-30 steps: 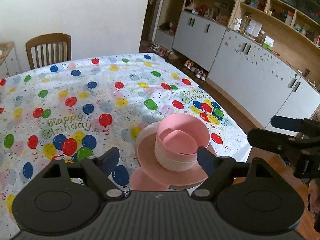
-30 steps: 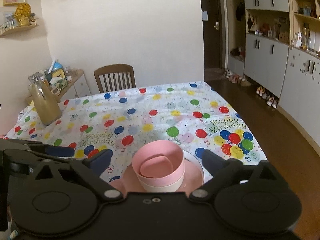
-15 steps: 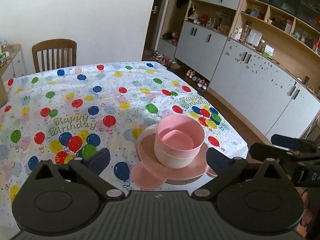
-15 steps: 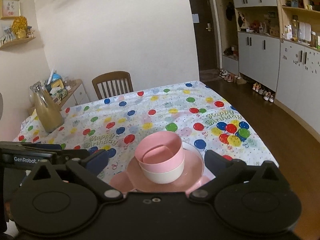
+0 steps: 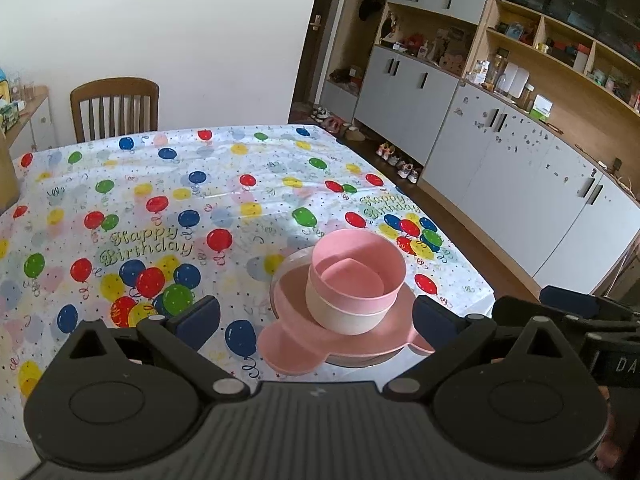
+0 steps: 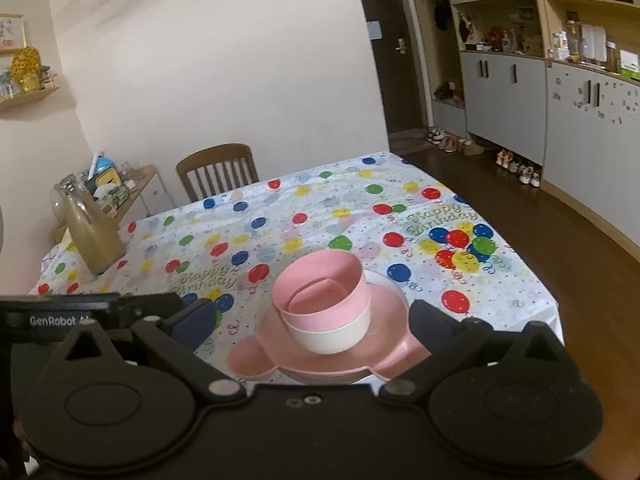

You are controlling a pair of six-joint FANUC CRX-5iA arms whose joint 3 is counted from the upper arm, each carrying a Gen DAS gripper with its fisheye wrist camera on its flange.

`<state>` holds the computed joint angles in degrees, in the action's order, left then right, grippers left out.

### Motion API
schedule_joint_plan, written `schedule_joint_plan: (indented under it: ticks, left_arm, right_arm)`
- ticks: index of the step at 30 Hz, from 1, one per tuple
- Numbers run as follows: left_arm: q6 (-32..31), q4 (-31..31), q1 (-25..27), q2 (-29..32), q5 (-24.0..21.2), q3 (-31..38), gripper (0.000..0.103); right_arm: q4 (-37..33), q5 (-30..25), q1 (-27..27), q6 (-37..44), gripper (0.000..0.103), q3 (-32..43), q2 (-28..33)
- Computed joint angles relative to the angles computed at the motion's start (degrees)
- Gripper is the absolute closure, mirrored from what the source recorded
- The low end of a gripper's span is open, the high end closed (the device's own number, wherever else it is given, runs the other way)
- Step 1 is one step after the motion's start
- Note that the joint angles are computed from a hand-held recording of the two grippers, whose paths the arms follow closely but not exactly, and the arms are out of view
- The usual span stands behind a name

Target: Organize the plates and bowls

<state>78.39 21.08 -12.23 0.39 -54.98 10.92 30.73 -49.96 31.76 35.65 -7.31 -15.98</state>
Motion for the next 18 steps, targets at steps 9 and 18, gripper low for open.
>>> schedule_joint_plan:
  ticks: [9,18]
  left_arm:
    - [0.51,-0.36,0.04,0.17,-0.1,0.2,0.0]
    - [0.92,-0.62,0.02,0.35,-0.11,0.24,0.0]
  right_arm:
    - [0.64,0.09,-0.03,0.03,0.0,0.04,0.25]
    - [0.7,0.11,-0.11,-0.1,0.0,0.05,0.24]
